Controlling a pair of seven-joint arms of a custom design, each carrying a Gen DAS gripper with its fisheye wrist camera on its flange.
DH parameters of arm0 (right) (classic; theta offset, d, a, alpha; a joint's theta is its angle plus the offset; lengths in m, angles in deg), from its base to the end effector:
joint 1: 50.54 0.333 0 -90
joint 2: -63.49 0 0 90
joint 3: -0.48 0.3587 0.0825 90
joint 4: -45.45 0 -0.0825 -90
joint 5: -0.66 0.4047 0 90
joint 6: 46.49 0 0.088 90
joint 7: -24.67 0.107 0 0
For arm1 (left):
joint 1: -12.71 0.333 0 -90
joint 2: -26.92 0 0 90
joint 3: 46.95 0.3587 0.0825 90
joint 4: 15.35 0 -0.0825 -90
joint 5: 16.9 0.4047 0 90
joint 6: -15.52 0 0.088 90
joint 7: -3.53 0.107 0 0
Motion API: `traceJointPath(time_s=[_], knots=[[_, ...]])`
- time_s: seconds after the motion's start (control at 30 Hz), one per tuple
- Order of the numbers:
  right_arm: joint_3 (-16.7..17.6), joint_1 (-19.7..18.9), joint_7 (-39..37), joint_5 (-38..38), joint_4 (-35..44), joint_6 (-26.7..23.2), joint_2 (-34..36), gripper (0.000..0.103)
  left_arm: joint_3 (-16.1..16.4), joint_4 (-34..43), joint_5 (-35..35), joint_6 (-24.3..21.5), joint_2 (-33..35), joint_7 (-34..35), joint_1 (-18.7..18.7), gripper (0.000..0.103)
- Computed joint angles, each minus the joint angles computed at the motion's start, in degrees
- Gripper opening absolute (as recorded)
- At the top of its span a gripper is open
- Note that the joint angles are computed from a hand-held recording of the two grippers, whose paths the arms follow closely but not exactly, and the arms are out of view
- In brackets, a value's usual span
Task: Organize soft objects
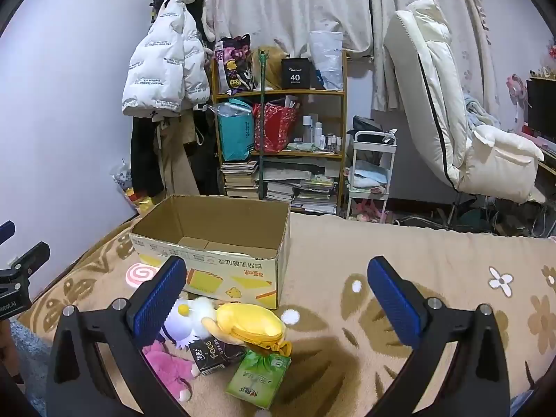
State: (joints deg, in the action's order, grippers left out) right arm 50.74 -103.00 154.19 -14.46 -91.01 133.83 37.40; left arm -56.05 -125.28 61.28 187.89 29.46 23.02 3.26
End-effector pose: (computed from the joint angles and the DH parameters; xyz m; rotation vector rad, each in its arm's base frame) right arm 0.5081 0.0653 0.5749 -1.3174 1.8076 -1.0774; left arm 0.5639 -0.2627 0.5789 -1.2089 1.7588 -0.9837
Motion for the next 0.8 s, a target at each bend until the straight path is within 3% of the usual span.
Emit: traceJointPath(time_s=[0.57,0.63,0.8], knots=[[-0.5,0.5,0.6,-1.3,0.2,-0.6,0.1,0.103,0.0,-0.5,3.8,-0.3,-0.1,-4.1,0.0,0.102],[-0.4,0.3,0.9,-1.5,0.2,-0.6,0.0,0.103,-0.1,-0.1,0.4,-0.2,0.3,-0.8,0.2,0.102],[-0.6,0.5,1.0,-1.9,0.3,-0.7,0.2,0.103,0.0,-0.3,0.2,-0.3,0.0,-0.6,0.1,0.102]])
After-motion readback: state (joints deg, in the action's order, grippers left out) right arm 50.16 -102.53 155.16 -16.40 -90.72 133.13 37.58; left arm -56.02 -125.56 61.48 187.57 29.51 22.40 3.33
